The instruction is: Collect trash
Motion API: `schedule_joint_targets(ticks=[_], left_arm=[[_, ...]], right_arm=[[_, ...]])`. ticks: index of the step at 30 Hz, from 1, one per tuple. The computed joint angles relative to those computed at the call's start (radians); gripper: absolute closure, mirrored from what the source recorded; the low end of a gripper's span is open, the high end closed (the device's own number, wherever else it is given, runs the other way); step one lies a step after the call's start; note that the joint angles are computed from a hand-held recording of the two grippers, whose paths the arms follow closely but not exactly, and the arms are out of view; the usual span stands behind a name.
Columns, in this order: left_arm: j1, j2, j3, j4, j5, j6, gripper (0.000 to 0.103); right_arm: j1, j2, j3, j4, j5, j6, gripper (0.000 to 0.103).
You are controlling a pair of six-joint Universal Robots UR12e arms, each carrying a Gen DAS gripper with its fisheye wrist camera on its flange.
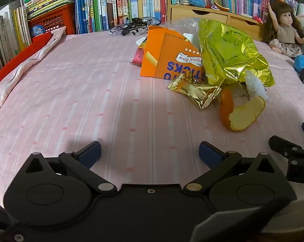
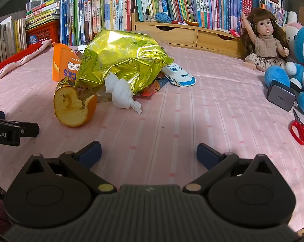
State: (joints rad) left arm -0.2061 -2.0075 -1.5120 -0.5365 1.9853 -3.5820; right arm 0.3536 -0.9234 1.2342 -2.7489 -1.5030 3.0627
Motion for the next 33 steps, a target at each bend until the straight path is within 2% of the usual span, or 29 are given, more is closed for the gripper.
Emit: schedule_joint_targets(ticks=[33], left_arm=[[0.002,0.003,-0.002,-0.005,-0.008,-0.002,0.0]], right_arm=[[-0.002,0.003,-0.004,0.004,0.002,-0.002,0.0]])
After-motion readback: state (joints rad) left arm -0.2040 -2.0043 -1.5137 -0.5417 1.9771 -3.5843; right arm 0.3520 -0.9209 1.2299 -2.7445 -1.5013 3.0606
